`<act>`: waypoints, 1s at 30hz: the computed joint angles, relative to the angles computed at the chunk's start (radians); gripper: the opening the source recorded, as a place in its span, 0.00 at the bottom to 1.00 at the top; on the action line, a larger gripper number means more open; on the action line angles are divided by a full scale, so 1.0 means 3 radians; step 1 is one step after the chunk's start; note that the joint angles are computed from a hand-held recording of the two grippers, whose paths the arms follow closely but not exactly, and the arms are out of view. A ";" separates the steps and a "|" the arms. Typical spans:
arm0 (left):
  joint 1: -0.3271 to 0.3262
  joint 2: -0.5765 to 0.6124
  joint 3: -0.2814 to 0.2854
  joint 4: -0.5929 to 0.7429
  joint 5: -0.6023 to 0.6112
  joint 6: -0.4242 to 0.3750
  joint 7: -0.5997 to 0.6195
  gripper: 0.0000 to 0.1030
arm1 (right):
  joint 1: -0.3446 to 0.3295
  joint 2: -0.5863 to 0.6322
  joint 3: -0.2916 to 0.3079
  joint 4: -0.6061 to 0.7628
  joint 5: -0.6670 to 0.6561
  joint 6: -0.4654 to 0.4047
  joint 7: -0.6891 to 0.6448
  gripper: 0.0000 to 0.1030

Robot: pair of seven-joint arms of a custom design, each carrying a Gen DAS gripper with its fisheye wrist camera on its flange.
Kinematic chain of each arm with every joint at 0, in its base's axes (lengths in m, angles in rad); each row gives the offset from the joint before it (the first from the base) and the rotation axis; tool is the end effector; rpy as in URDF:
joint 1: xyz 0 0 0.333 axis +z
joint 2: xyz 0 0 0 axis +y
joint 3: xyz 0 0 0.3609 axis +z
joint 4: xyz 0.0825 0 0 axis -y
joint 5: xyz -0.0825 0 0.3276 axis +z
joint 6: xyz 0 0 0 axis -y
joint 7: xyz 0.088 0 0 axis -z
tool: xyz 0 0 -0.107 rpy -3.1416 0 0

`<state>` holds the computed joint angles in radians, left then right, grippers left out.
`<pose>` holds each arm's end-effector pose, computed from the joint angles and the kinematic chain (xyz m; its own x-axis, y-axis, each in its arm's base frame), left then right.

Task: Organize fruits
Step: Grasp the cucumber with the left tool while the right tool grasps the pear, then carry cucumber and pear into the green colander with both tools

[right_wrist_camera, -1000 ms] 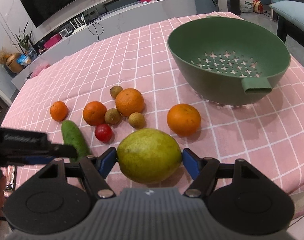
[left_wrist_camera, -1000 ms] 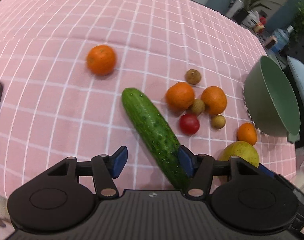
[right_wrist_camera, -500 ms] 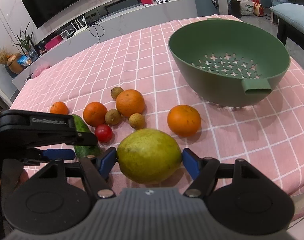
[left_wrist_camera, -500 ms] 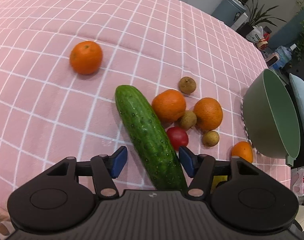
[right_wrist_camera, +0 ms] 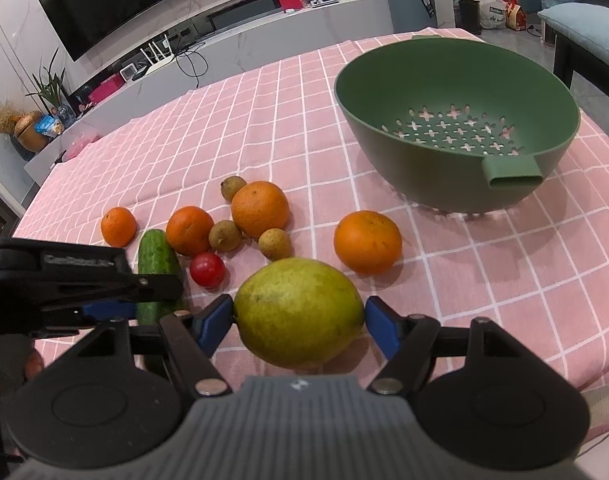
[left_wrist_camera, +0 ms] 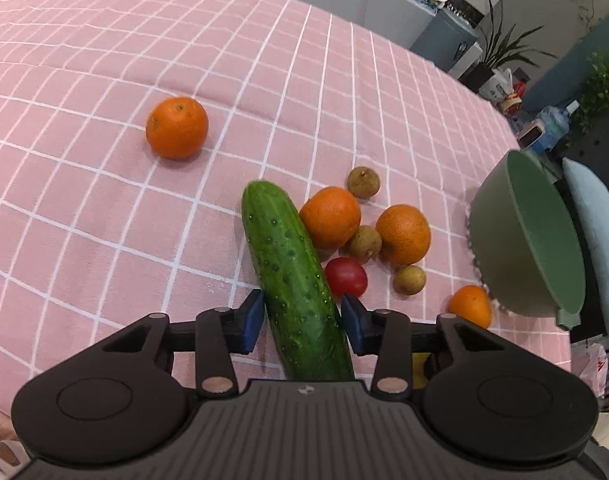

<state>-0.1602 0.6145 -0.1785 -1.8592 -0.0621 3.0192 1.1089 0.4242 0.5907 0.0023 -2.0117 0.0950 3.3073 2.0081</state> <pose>0.6438 -0.1989 0.3329 0.1505 -0.9225 0.3555 -0.8684 -0.2952 -0.3983 0.5909 0.2574 0.3233 -0.0032 -0.9479 -0.3187 -0.8034 0.1922 -0.5636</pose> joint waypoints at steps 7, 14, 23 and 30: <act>0.0036 -0.0174 -0.0007 -0.0207 -0.0019 0.0182 -0.0018 0.42 | -0.0112 -0.0077 0.0134 -0.0074 -0.0046 0.0116 -0.0053 0.67; 0.0069 -0.0256 -0.0028 -0.0231 0.0008 0.0099 0.0012 0.41 | -0.0120 -0.0197 0.0137 -0.0168 -0.0100 0.0229 -0.0181 0.67; -0.0058 -0.0139 0.0056 -0.0055 0.0142 -0.0381 0.0177 0.39 | -0.0109 -0.0200 0.0118 -0.0234 -0.0030 0.0147 -0.0186 0.67; -0.0340 -0.0012 0.0336 0.0128 0.0445 -0.0496 -0.0003 0.44 | -0.0128 -0.0176 0.0138 -0.0197 -0.0046 0.0087 -0.0204 0.67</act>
<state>-0.2624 0.6110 -0.0778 -1.8209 0.0716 2.8703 1.1081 0.3858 0.5379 0.0438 -2.0707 0.0811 3.3335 1.9470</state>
